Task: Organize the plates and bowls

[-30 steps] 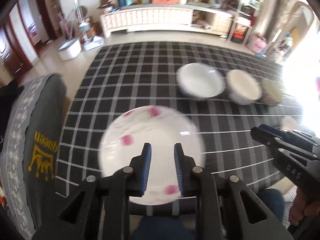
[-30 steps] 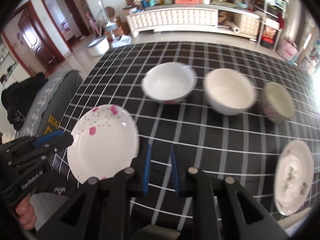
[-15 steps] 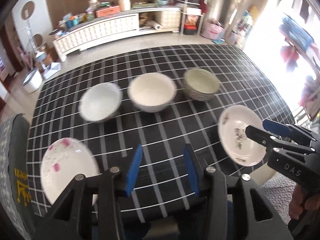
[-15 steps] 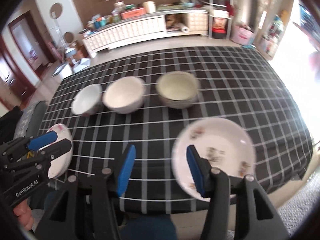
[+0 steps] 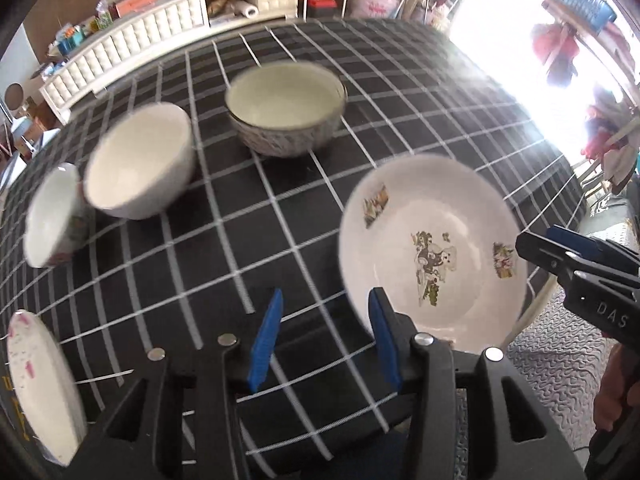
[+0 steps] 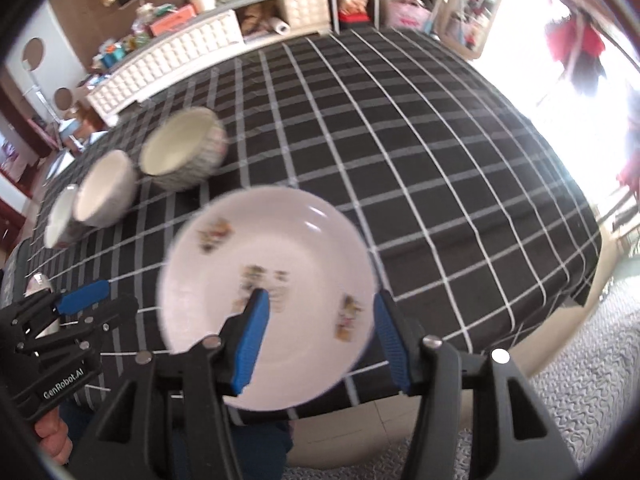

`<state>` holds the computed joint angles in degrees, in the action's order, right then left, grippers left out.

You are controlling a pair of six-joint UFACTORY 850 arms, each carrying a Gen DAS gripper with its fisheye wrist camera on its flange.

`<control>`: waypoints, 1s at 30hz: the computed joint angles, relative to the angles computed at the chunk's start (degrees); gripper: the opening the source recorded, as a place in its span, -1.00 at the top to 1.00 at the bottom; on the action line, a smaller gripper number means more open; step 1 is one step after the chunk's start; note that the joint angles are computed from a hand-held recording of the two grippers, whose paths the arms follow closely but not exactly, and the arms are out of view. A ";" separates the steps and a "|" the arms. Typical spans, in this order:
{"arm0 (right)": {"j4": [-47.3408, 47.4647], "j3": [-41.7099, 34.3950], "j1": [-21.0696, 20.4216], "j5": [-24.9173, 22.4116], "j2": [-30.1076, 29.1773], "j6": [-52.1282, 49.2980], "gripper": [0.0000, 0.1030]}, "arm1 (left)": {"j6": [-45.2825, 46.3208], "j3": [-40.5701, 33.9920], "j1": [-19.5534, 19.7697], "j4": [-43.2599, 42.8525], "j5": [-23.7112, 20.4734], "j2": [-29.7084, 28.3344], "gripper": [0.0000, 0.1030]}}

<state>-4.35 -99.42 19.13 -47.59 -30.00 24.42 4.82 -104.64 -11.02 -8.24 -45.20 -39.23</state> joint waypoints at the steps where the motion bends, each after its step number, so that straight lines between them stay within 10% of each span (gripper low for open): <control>1: 0.64 0.19 -0.51 -0.02 -0.33 -0.49 -0.14 | -0.38 -0.55 -0.12 0.29 -0.35 -0.71 0.18; 10: 6.56 1.51 -3.12 0.81 -3.10 -4.79 -0.10 | -0.01 -3.57 -0.42 -2.79 -1.42 -5.18 0.27; 17: 6.25 1.19 -2.55 1.25 -3.34 -4.94 0.39 | 0.61 -3.59 -1.12 -2.63 -0.40 -5.04 0.68; 30: 5.20 2.19 -2.36 1.57 -2.39 -4.24 0.44 | 4.83 -4.80 0.93 -6.36 -2.03 -5.59 0.44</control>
<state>0.85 -97.23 16.77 -46.02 -32.40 20.17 9.65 -109.43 -10.10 -14.60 -47.23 -44.82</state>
